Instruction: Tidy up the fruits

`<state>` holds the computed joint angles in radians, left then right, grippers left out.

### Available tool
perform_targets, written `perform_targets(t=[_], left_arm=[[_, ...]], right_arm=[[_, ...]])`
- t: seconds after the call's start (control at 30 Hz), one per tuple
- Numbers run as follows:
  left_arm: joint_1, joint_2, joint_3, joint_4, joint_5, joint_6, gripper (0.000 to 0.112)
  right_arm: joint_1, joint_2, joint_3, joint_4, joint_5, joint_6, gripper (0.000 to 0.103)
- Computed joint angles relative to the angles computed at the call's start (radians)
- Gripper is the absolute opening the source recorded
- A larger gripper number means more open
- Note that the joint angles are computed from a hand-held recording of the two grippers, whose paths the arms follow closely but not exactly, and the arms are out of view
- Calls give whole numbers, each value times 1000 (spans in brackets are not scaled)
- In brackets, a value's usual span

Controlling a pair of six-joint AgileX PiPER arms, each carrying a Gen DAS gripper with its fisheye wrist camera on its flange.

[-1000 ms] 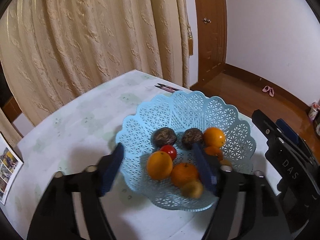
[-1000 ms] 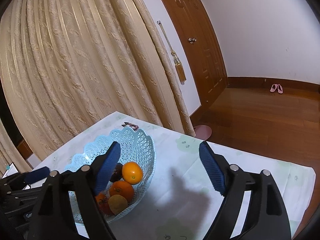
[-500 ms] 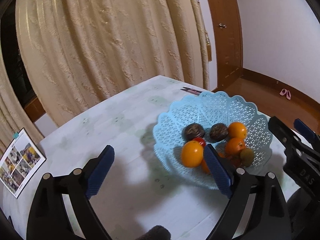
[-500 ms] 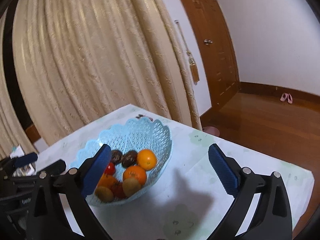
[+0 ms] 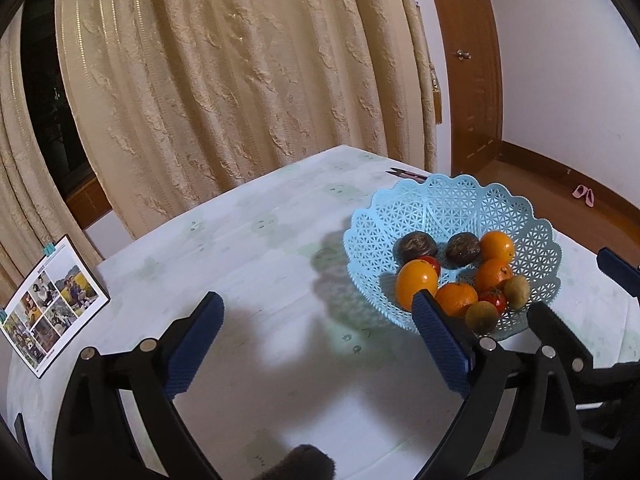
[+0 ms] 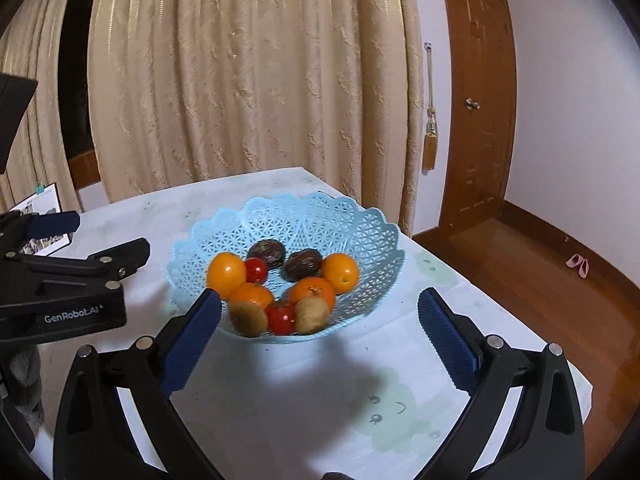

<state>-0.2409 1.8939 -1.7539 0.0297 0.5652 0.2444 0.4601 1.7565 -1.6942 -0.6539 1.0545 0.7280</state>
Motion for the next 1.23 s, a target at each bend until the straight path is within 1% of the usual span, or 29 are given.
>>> perform_targets(t=[0.2,0.7,0.83,0.97,1.1,1.23], left_arm=[[-13,-14,29,69,-25,-43,98],[-38,-9,35,118,-29,-55,98],[-42,-15,51,127,-48,-58,98],[-37,-14,46,118,-35,-48,98],[-14,-10,35,101,10,-46,98],[33,-22,58,89,37,-40,98]], right_arm=[[0,10,-17,3,8,-5,100],[-29,4,-8,18,1,-4,100],[-36,0,-2,22,-3,-4,100],[-40,0,-3,31,-6,-12,100],[-38,11,-16,76,-5,-43,100],[-29,33,-42,176,-2,-97,100]])
